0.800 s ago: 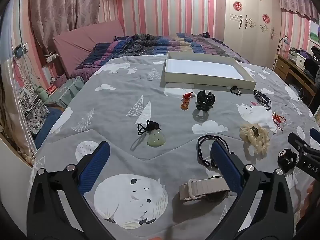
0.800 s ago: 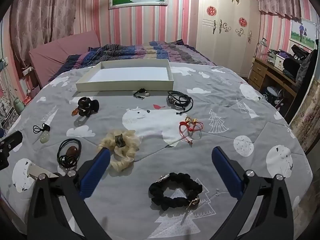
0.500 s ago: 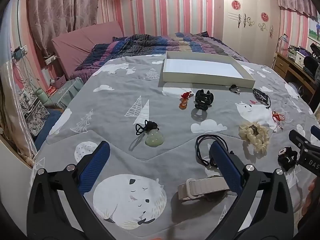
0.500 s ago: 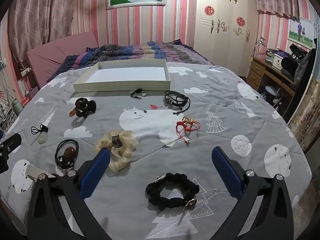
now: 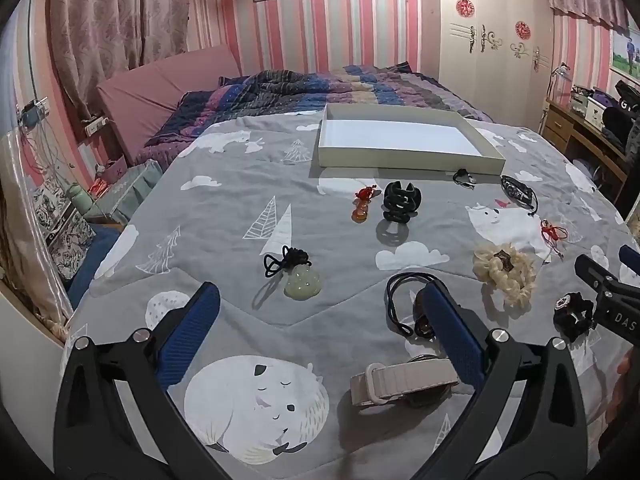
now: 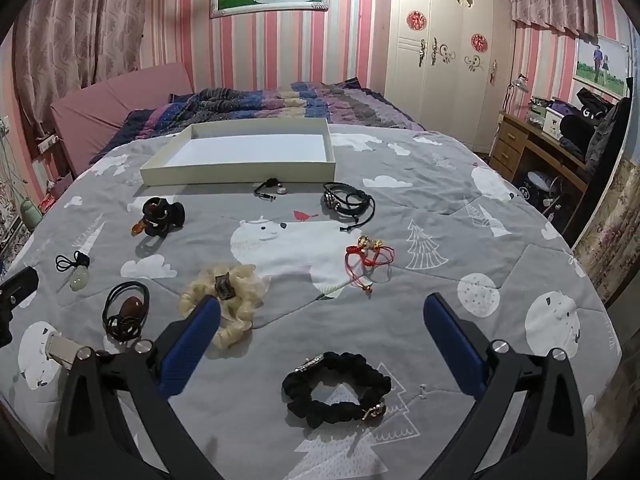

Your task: Organize jewelry

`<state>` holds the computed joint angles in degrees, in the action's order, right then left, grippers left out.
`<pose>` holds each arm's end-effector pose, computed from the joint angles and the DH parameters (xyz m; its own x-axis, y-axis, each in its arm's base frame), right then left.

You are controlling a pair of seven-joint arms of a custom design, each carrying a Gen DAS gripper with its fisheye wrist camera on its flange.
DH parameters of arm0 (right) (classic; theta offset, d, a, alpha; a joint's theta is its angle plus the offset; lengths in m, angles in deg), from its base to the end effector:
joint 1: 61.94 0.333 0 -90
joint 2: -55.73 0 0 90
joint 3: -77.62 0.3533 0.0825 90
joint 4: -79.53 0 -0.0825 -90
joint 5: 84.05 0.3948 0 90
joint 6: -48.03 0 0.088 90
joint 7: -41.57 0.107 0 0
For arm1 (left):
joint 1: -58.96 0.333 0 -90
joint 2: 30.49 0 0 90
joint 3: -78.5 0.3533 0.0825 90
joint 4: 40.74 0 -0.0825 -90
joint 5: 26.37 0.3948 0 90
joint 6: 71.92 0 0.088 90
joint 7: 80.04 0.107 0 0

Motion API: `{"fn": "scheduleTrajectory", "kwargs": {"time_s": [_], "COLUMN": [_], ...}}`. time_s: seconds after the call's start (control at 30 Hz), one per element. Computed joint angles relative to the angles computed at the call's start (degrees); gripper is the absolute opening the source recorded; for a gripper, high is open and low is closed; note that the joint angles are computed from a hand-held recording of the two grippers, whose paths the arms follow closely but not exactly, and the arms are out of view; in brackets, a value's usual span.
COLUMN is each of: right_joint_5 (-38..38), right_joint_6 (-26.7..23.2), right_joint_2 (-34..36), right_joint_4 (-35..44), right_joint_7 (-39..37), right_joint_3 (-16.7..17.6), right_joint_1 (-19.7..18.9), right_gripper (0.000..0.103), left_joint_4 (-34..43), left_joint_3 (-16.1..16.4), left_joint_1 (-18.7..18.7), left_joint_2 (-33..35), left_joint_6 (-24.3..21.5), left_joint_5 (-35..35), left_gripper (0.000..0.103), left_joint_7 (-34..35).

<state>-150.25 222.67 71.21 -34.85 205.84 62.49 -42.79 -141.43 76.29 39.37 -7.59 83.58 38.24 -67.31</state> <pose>0.6291 0.1270 0.4128 -0.0787 -0.9967 0.0186 -0.6520 0.0374 -0.7573 0.6467 -0.2897 0.4160 0.0759 -0.9954 -0.0590 -0.6595 -0.0057 -0.7516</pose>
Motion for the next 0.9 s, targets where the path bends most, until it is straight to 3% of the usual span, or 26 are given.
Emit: {"fn": "scheduleTrajectory", "kwargs": {"time_s": [0.33, 0.53, 0.9], "right_joint_5": [3.99, 4.42, 6.05], "right_joint_6": [-0.47, 0.29, 0.44], "right_joint_2": [0.95, 1.21, 1.42], "right_joint_4": [0.31, 0.25, 0.18], "right_joint_7": [-3.22, -3.16, -4.68], "right_joint_3": [0.76, -2.16, -3.02], "right_joint_1": [-0.64, 1.87, 2.71], "right_gripper": [0.101, 0.101, 0.101], "left_joint_4": [0.50, 0.70, 1.11], "left_joint_3": [0.31, 0.17, 0.29], "left_joint_1": [-0.29, -0.12, -0.15], "left_joint_2": [0.46, 0.68, 1.22], "left_joint_6": [-0.51, -1.02, -1.16], "left_joint_5": [0.39, 0.24, -0.96], "left_gripper": [0.100, 0.100, 0.100], "left_joint_7": [-0.53, -0.31, 0.48]}}
